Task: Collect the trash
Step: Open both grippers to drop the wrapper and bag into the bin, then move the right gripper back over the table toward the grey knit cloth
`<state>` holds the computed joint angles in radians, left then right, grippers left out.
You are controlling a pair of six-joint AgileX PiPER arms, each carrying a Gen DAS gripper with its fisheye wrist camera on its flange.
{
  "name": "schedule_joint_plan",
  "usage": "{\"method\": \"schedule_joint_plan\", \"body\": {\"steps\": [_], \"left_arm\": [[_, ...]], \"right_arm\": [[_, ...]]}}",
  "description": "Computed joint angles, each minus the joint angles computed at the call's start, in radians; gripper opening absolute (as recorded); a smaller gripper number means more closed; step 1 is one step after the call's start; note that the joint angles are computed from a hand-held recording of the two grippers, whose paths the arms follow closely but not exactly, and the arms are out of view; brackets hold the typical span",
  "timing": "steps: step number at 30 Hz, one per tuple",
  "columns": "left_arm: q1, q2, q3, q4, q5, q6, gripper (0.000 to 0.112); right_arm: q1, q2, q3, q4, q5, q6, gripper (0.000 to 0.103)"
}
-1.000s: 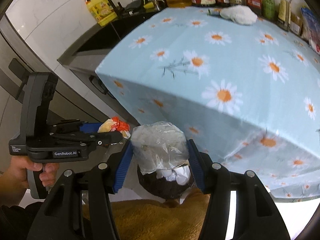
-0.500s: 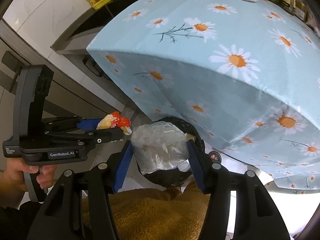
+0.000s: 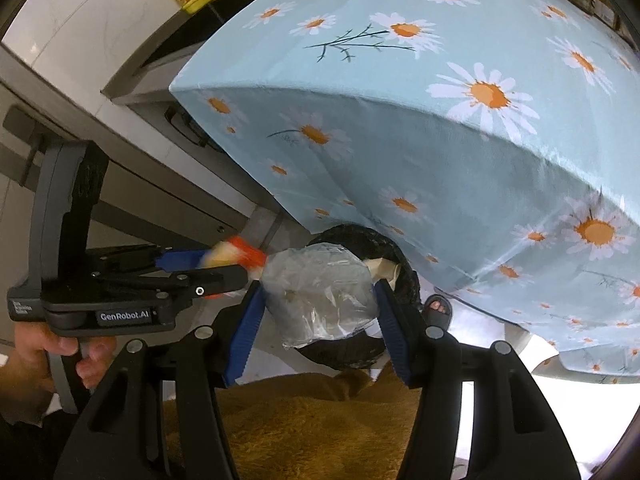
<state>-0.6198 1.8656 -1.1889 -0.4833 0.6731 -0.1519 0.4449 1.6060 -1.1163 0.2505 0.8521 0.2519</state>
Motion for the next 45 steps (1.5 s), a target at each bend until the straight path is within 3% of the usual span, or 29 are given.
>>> {"method": "schedule_joint_plan", "body": {"steps": [15,30,39,45], "left_arm": [[0.026,-0.002,-0.01,-0.003,0.023,0.007,0.066],[0.0,-0.075,-0.081,0.123,0.077,-0.069,0.066],[-0.018,-0.089,-0.251,0.221,0.174,-0.15,0.066],[-0.031,-0.01,-0.463,0.286,0.257,-0.199,0.066]], "right_arm": [[-0.016,-0.026,0.004,-0.008,0.004,0.029,0.062],[-0.025,-0.099,-0.052,-0.078,0.044,0.062,0.062],[-0.083,-0.133,-0.159,-0.091,0.079,0.014,0.066],[-0.181,-0.087,-0.254,-0.061,0.095,-0.097,0.067]]}}
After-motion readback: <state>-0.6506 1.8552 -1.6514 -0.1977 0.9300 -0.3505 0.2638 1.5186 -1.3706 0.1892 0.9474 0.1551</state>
